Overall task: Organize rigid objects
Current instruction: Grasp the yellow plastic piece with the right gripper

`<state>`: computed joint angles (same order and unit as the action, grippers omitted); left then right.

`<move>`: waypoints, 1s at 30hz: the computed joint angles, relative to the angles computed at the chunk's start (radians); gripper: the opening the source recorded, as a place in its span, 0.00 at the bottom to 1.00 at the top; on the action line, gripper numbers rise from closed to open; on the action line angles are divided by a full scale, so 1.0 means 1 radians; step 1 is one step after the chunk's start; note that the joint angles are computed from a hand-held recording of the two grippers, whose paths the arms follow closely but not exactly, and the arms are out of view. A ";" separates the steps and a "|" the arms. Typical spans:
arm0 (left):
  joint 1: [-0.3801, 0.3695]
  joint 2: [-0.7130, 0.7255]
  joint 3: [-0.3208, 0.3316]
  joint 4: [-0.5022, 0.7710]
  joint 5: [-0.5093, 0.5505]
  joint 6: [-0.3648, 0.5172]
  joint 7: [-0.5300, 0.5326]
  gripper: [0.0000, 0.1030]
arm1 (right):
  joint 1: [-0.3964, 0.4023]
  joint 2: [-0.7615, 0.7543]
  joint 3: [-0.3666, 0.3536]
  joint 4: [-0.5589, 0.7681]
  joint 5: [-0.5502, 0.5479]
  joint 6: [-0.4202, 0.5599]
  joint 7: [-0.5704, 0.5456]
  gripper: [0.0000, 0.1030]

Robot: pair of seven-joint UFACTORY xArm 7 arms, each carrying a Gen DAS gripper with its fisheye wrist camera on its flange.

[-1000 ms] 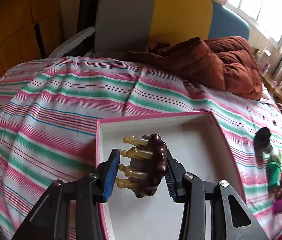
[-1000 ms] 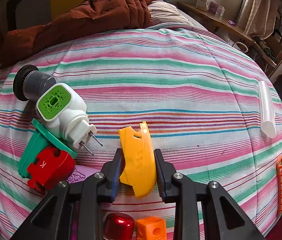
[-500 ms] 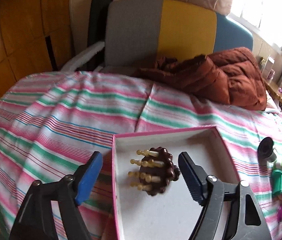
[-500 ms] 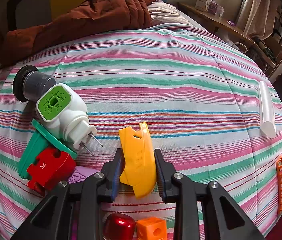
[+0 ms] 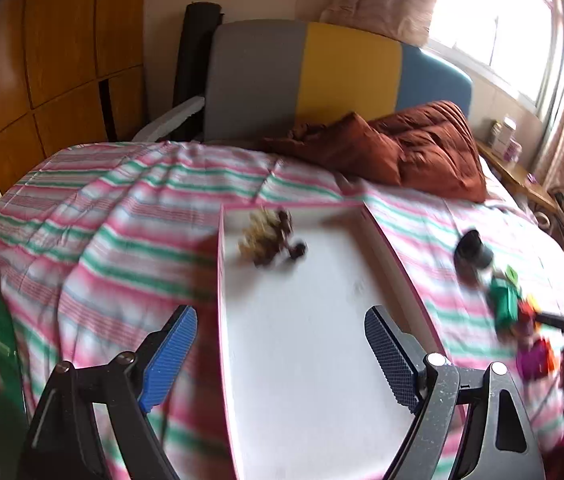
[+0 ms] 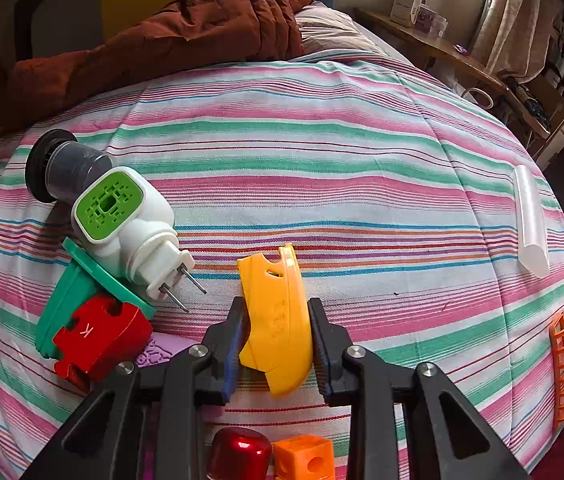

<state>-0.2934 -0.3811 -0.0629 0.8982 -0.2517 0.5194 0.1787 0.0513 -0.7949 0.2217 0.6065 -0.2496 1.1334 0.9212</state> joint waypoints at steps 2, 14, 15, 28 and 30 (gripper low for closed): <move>-0.004 -0.059 -0.004 -0.055 -0.001 0.014 -0.008 0.84 | -0.002 0.002 -0.001 0.002 -0.001 -0.001 0.002 0.28; -0.013 -0.199 0.013 -0.178 0.004 0.106 -0.047 0.84 | 0.000 0.004 0.010 0.004 -0.014 0.000 0.016 0.28; -0.013 -0.208 0.014 -0.182 0.003 0.108 -0.048 0.84 | 0.001 0.005 0.010 0.005 -0.013 0.000 0.017 0.28; -0.022 -0.251 0.021 -0.213 0.004 0.125 -0.041 0.84 | -0.027 -0.055 0.020 0.013 -0.025 0.036 0.092 0.28; -0.021 -0.255 0.021 -0.215 0.005 0.122 -0.038 0.84 | -0.029 -0.068 0.033 0.022 -0.035 0.040 0.101 0.28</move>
